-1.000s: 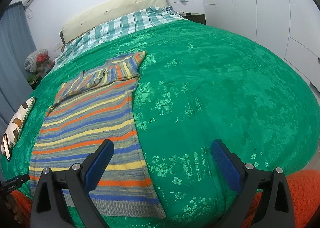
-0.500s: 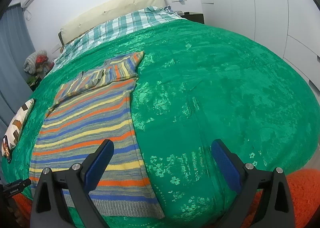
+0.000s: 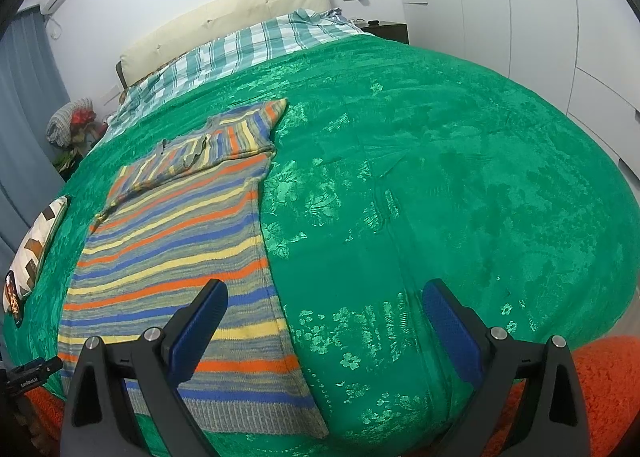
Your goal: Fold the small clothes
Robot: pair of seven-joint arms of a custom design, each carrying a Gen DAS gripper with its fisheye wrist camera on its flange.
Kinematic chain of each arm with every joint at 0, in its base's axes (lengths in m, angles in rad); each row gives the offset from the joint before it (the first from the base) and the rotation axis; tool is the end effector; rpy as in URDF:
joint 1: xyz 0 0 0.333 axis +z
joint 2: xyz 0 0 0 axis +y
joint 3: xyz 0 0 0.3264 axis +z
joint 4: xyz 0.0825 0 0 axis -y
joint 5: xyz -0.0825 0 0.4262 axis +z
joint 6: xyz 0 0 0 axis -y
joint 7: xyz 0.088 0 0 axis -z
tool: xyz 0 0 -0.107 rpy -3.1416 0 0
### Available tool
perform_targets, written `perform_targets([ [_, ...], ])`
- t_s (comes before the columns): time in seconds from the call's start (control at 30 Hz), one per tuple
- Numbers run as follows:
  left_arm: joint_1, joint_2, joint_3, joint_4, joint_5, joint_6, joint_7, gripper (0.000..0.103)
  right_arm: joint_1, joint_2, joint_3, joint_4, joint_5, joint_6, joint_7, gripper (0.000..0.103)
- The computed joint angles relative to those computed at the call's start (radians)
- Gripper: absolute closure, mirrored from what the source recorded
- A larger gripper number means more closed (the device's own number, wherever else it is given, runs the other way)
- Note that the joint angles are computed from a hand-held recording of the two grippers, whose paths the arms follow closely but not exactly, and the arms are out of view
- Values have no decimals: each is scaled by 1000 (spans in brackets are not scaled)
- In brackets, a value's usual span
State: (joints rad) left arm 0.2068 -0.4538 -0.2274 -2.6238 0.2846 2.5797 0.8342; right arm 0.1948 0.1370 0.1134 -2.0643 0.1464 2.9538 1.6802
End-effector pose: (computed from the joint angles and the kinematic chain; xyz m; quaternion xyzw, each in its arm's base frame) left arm 0.4534 -0.0129 0.4211 -0.8365 0.4925 -0.1155 0.2108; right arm 0.6288 0.1875 0.4423 -0.6761 0.6376 -0.1611 0.3323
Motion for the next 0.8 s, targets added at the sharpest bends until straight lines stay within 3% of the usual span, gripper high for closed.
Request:
perform_targets([
  [0.1,-14,-3,16,-3,-23,2,22,11,-54,5,57,39,179,-78,-171,6],
  [0.13,-26,-4,31,-8,-44,11,44,11,-74,7,71,67,258,-143,-254,6],
  [0.23,-85,8,94,-19,-160,46,157,17,-80,33,43,167,312,-404,-353,6],
  [0.27,-99,15,106,-20,-199,52,191,25,-84,58,31,219,324,-539,-377,6],
  [0.33,-136,36,135,-14,-289,53,276,38,-87,84,19,265,354,-701,-424,6],
  [0.4,-115,48,98,-3,-279,41,286,39,-72,92,10,270,345,-752,-458,11],
  [0.47,-112,51,80,3,-271,33,301,51,-55,96,6,259,338,-746,-481,16],
  [0.5,-111,50,76,4,-274,29,304,54,-50,104,6,259,347,-745,-486,24],
  [0.53,-102,50,61,7,-257,20,295,65,-48,114,5,266,352,-756,-487,31],
  [0.57,-107,54,61,12,-257,9,308,91,-40,137,0,287,324,-788,-468,41],
  [0.63,-118,67,66,25,-271,-19,330,96,-27,161,-12,306,264,-810,-417,69],
  [0.67,-114,67,59,27,-261,-22,324,97,-31,165,-10,313,265,-825,-416,99],
  [0.73,-128,56,71,29,-281,-32,340,98,-52,162,-1,320,314,-851,-434,98],
  [0.8,-174,23,139,14,-412,-19,409,99,-71,142,3,316,379,-850,-450,98],
])
